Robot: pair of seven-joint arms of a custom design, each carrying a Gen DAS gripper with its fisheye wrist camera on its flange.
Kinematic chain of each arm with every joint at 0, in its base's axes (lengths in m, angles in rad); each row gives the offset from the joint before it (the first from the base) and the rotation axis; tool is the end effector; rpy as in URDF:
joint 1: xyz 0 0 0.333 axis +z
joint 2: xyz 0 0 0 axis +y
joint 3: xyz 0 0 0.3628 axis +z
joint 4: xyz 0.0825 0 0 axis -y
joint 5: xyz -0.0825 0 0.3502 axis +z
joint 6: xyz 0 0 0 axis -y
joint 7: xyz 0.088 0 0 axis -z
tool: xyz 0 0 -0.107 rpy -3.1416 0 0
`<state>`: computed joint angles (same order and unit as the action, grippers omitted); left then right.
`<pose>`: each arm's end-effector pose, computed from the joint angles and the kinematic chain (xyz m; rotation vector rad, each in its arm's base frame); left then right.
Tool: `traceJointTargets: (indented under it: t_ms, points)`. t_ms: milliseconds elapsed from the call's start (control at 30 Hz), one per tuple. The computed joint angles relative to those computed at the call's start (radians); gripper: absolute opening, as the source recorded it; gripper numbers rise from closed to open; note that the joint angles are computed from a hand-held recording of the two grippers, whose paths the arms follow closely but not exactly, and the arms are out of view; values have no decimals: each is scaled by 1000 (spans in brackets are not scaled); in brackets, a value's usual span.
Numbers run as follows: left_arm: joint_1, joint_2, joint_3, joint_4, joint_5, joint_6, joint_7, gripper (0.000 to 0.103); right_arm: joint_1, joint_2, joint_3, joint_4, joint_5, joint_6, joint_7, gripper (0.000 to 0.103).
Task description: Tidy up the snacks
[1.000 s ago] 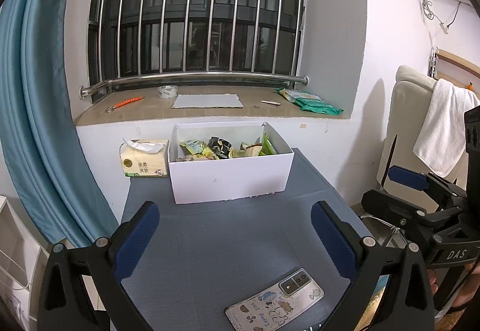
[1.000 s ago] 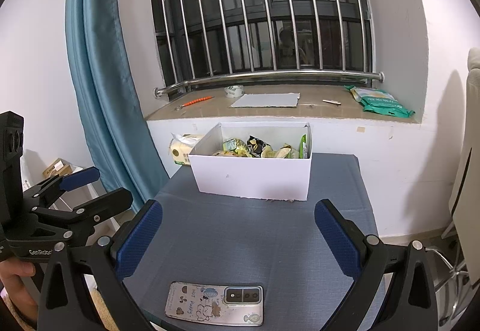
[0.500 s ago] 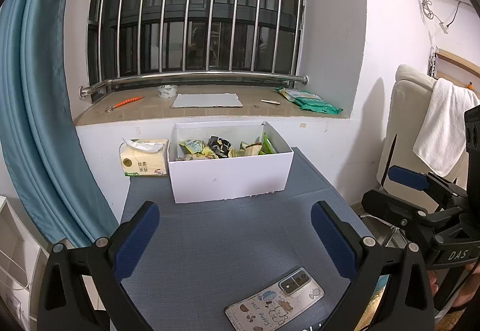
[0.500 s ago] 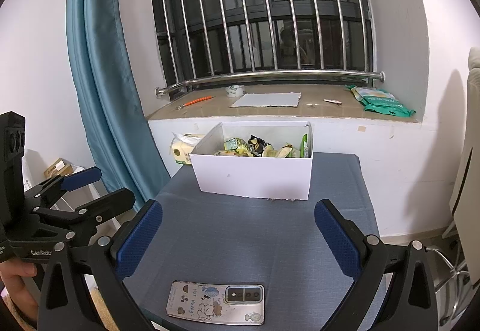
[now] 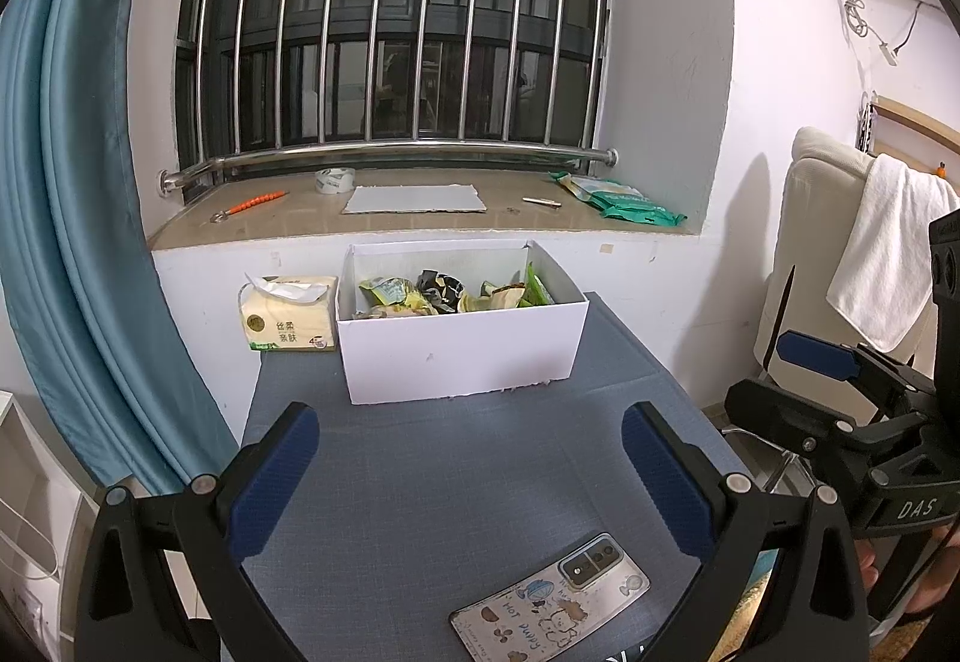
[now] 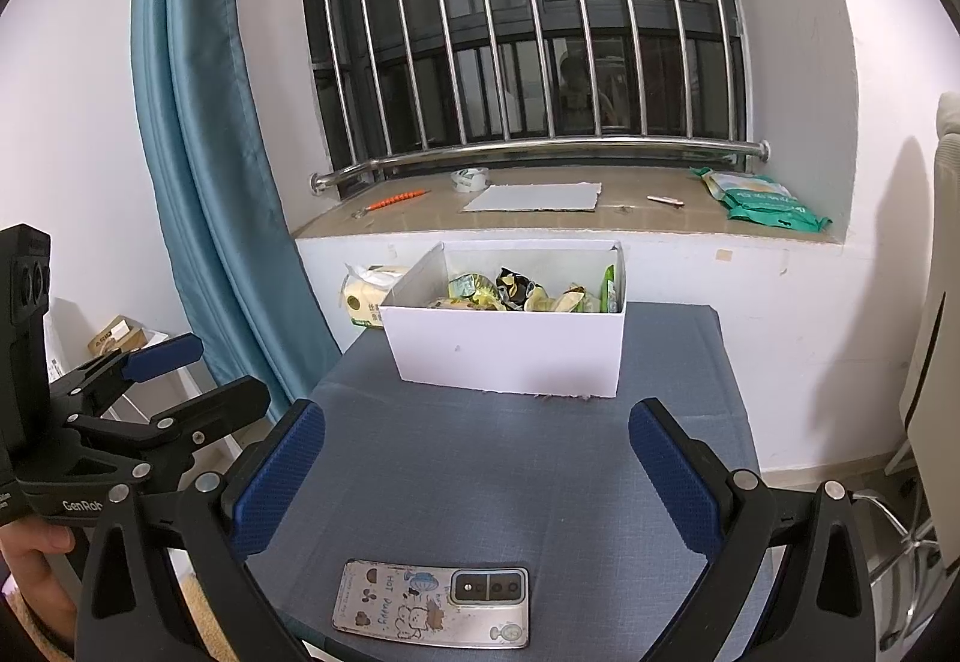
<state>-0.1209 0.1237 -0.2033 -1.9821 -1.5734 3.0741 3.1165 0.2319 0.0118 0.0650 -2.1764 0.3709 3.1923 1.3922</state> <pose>0.5641 -0.0988 0.5170 -1.3821 1.9127 -1.1687 0.5396 0.1295 0.5709 -1.6364 1.4886 -0.6396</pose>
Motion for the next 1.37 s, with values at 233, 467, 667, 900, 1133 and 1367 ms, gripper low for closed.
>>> traceJointTargets:
  t_ms: [233, 467, 667, 900, 1133, 1367]
  points:
    - [-1, 0, 3, -3, -14, -2, 18, 103, 2, -2, 3, 3, 44, -8, -41, 103]
    - [0, -2, 1, -7, 3, -2, 3, 103, 4, -4, 1, 5, 60, -16, -56, 103]
    - [2, -2, 0, -8, 10, -3, -4, 103, 6, -5, -4, 3, 51, -18, -46, 103]
    - [5, 0, -2, -7, 14, -4, -6, 103, 4, -2, -6, 5, 23, -21, -26, 103]
    - [7, -1, -2, -10, 15, -8, -7, 103, 1, 1, -1, 11, 56, -28, -53, 103]
    - [12, -5, 3, -13, -10, -45, 20, 103, 0, 1, 2, 12, 70, -29, -68, 103]
